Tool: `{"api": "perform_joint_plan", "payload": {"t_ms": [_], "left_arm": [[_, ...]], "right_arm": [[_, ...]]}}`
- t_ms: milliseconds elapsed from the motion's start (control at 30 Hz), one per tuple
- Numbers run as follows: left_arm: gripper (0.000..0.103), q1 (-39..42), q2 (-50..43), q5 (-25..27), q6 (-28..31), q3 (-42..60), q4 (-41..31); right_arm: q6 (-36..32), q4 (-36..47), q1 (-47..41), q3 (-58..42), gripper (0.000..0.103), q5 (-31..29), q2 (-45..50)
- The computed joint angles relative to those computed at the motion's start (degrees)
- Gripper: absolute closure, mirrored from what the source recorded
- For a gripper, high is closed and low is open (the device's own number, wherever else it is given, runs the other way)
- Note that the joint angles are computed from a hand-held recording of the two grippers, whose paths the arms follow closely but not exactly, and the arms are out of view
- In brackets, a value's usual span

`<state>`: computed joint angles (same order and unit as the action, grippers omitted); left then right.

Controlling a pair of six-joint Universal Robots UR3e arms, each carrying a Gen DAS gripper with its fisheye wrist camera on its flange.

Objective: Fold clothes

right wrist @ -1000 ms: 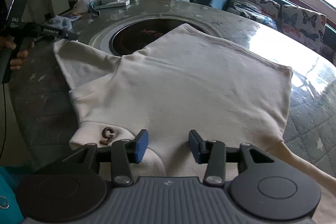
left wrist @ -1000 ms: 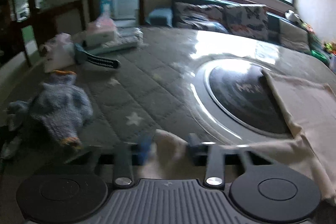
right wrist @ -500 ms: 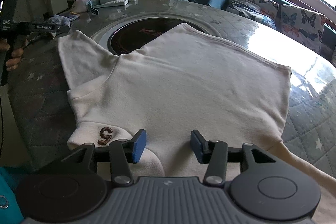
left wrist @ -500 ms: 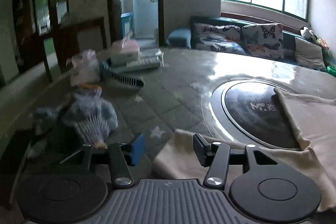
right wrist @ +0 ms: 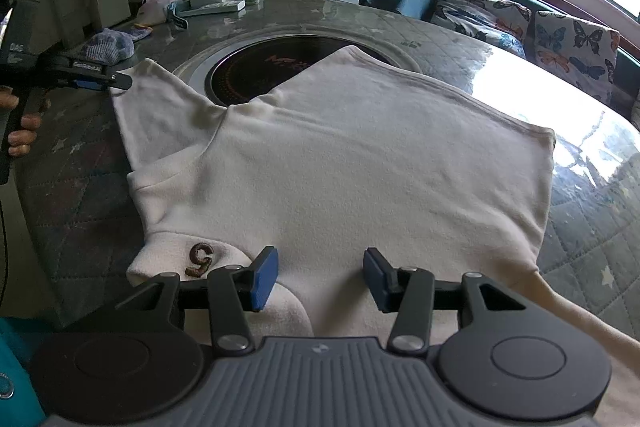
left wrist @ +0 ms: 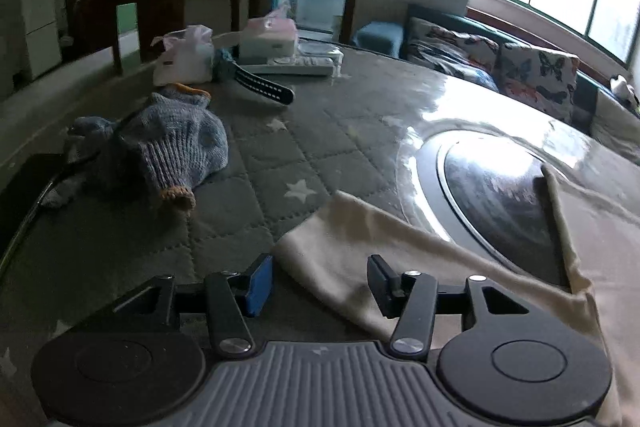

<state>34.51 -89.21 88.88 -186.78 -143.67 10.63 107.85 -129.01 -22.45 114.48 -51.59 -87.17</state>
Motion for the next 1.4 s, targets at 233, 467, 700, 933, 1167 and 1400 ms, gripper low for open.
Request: {"api": "perform_joint_plan", "payload": {"t_ms": [233,467,700,933,1167,1400], "left_arm": [[0.095,1.3,1.1,-0.8,-4.2,-0.8,1.6],[0.097,-2.6,12.1,-9.7,-2.3,2.6,-2.6],[0.097,-16.4,9.0,-16.2,-1.4,13.2,-3.3],[0.096,-29.3,-5.8,-18.4,1.4,23.5,-0.7],[0.089,-31.0,-11.6,-20.2,1.9,27.2,-7.8],[0.076,-23.0,-4.8,-17.7,8.8,14.5,-8.0]], "right_arm": [[-0.1,-1.0,-0.4,1.1,0.055,0.6,-0.3],[0.0,-1.8,-0.8,1.9,0.055,1.3,-0.5],[0.3,-2.9,-1.6,3.3,0.055,2.4,-0.8],[1.1,-3.3,-2.7,4.6,0.055,4.0,-1.1],[1.0,-2.7,-3.6,5.2,0.054,4.6,-1.6],[-1.8,6.0,-5.6,1.2,0.05,4.3,-2.1]]}}
